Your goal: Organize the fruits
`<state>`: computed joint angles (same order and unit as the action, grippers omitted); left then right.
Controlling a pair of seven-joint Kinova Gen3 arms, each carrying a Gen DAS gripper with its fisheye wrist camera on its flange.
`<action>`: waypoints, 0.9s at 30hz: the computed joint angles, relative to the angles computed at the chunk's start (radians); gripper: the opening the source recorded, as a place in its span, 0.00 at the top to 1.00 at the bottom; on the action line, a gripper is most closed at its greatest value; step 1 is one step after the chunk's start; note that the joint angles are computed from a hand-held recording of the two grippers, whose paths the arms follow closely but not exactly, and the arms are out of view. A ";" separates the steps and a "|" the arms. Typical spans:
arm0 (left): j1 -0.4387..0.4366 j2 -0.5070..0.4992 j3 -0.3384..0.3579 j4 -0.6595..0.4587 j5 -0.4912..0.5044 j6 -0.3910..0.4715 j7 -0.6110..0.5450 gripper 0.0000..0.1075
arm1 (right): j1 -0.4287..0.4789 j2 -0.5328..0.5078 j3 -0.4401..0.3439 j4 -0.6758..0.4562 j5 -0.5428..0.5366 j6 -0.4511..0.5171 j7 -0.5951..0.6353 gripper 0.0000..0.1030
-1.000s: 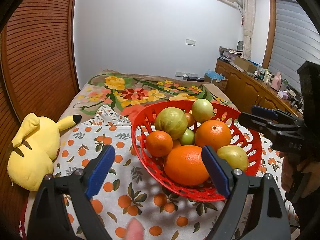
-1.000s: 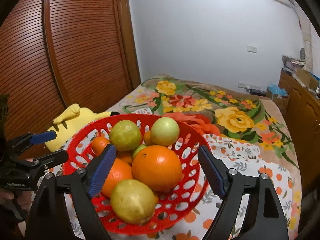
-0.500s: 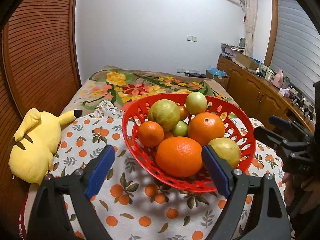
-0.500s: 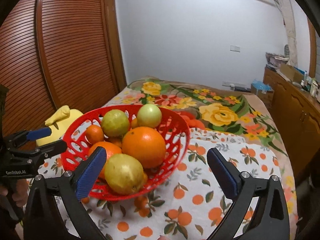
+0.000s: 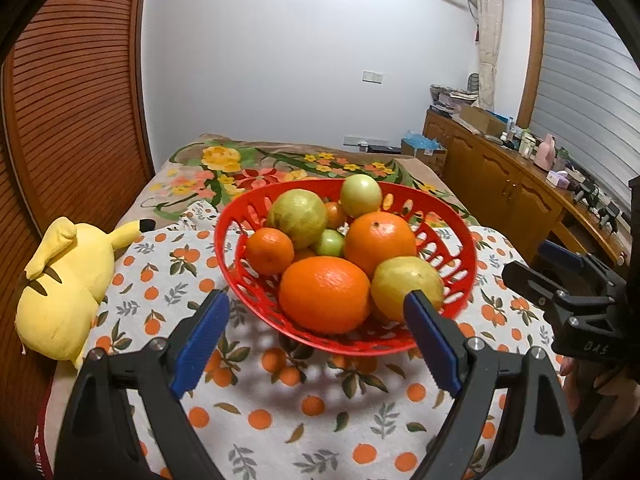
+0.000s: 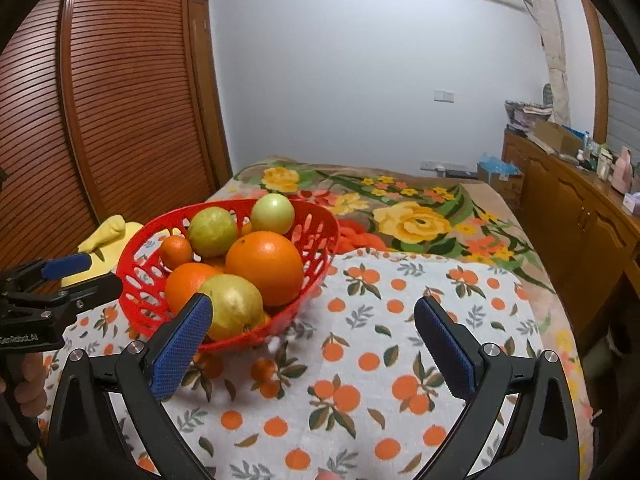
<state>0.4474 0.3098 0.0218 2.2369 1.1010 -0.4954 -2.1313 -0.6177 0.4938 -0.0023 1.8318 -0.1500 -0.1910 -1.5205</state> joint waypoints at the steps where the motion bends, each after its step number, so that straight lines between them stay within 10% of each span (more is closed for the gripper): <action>1: 0.004 -0.001 0.003 0.002 0.001 -0.001 0.002 0.17 | -0.001 -0.006 0.001 0.014 -0.003 -0.008 -0.001 0.01; 27: 0.184 -0.111 0.201 0.079 0.350 -0.306 -0.180 0.17 | -0.038 -0.241 -0.063 0.342 -0.262 -0.279 0.193 0.00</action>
<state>0.6309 0.1989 0.2233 2.3154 1.4507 -0.8017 -2.3113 -0.6559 0.2533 -0.0650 2.1737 -0.4124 -0.4700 -1.3274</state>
